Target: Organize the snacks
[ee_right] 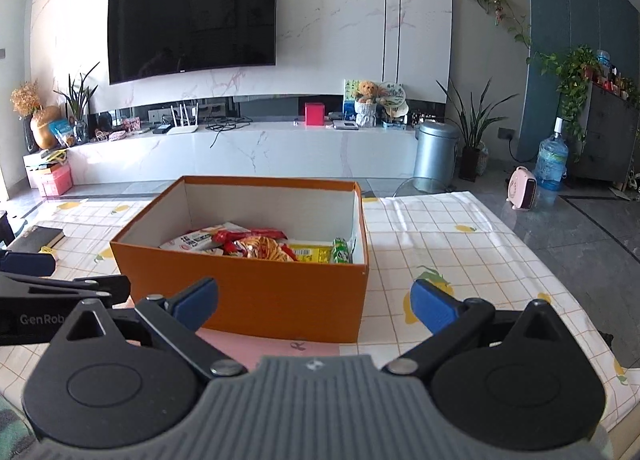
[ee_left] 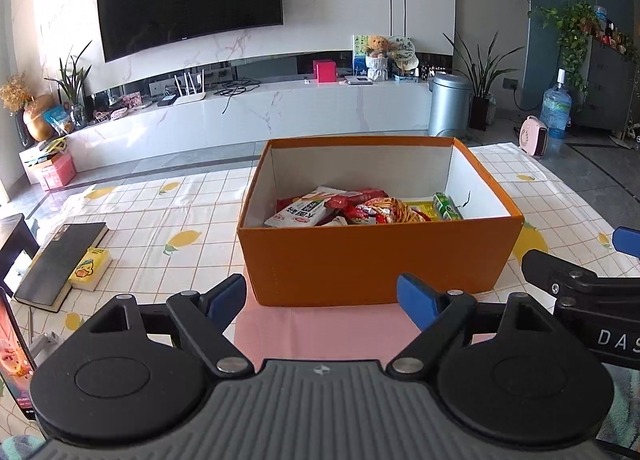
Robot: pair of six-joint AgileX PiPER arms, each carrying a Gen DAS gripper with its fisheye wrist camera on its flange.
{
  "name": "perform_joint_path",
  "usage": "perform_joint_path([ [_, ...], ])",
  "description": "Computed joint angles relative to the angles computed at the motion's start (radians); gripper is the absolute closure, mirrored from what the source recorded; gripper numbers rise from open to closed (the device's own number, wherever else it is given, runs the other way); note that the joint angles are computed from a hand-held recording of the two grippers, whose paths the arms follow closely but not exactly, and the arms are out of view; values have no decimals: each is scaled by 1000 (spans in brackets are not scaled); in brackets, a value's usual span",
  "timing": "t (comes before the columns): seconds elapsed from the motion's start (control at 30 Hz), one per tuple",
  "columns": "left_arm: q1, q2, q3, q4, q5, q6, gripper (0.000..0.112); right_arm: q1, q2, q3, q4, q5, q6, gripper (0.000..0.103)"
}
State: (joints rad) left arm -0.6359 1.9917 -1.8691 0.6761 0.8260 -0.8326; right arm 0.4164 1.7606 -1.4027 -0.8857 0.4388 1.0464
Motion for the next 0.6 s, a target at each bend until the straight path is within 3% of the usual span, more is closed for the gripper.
perform_joint_path([
  [0.23,0,19,-6,-24,11,22,13,-25,36,-25,121,6,-104,4],
  [0.6,6,21,-20,-45,22,48,13,-29,37,-35,156,9,-137,4],
])
